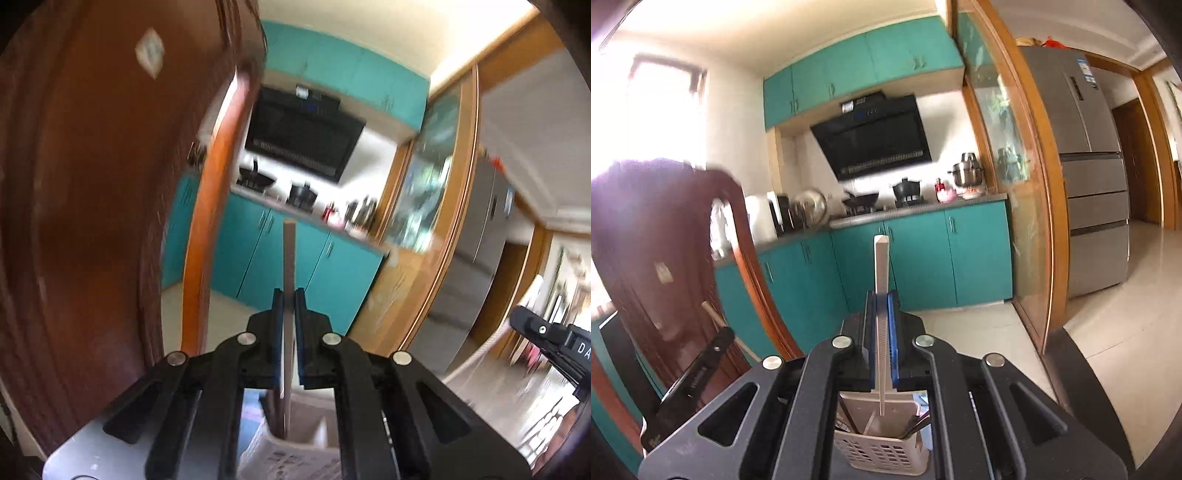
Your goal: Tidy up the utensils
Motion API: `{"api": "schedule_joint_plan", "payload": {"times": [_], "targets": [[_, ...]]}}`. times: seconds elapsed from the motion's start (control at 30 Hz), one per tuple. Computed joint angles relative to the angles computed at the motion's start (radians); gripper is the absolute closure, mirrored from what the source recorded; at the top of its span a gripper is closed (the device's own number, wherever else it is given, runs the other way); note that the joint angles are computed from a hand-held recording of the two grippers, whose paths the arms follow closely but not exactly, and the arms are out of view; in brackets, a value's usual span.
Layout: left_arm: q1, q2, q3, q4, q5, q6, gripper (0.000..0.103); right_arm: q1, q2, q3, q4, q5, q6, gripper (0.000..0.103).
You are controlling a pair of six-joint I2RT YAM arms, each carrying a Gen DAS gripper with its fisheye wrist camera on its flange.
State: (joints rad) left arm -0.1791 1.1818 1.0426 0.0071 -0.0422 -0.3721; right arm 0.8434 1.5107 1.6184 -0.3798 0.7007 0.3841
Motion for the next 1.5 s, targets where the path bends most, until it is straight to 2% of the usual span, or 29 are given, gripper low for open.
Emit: {"api": "schedule_joint_plan", "payload": {"times": [0.1,0.23,0.37,0.43,0.47,0.5,0.53,0.6,0.7,0.77,0.83,0.93,1.1,1.27,1.5], "targets": [[-0.009,0.034,0.000,-0.017,0.004,0.025,0.096,-0.021,0.031,-0.055,0.009,-0.053,0.040,0.096],[-0.025,0.052,-0.008,-0.026,0.007,0.056,0.096,-0.024,0.051,-0.113,0.029,-0.074,0.069,0.096],[-0.017,0.055,-0.013,-0.053,0.024,0.059,0.095,-0.002,0.037,-0.138,0.018,-0.040,0.066,0.096],[-0.016,0.067,0.002,-0.065,0.039,0.065,0.081,0.009,0.027,-0.140,0.017,-0.015,0.064,0.088],[-0.019,0.062,0.002,-0.069,0.046,0.074,0.079,0.017,0.012,-0.154,0.020,-0.001,0.068,0.078],[-0.026,0.049,-0.005,-0.075,0.031,0.083,0.069,0.034,-0.014,-0.173,0.025,0.021,0.072,0.068],[-0.040,0.029,-0.014,-0.087,-0.004,0.095,0.050,0.057,-0.048,-0.200,0.037,0.053,0.071,0.064],[-0.053,-0.019,-0.048,-0.082,-0.019,0.104,0.039,0.105,-0.106,-0.256,0.059,0.130,0.064,0.045],[-0.067,-0.090,-0.088,-0.119,-0.012,0.135,0.030,0.204,-0.186,-0.345,0.064,0.285,0.080,0.025],[-0.086,-0.153,-0.137,-0.135,-0.044,0.159,0.023,0.265,-0.208,-0.370,-0.039,0.374,0.179,0.018],[-0.096,-0.202,-0.172,-0.165,-0.062,0.172,0.020,0.303,-0.216,-0.383,-0.160,0.404,0.305,0.014],[-0.095,-0.299,-0.224,-0.238,-0.065,0.179,0.016,0.343,-0.209,-0.399,-0.356,0.394,0.526,0.011],[-0.130,-0.499,-0.312,-0.338,-0.130,0.231,0.011,0.400,-0.176,-0.410,-0.539,0.370,0.764,0.011],[-0.193,-0.644,-0.367,-0.427,-0.202,0.249,0.008,0.469,-0.096,-0.347,-0.671,0.380,0.876,0.010],[-0.207,-0.695,-0.371,-0.494,-0.210,0.219,0.004,0.550,0.041,-0.199,-0.897,0.398,1.007,0.004]]}}
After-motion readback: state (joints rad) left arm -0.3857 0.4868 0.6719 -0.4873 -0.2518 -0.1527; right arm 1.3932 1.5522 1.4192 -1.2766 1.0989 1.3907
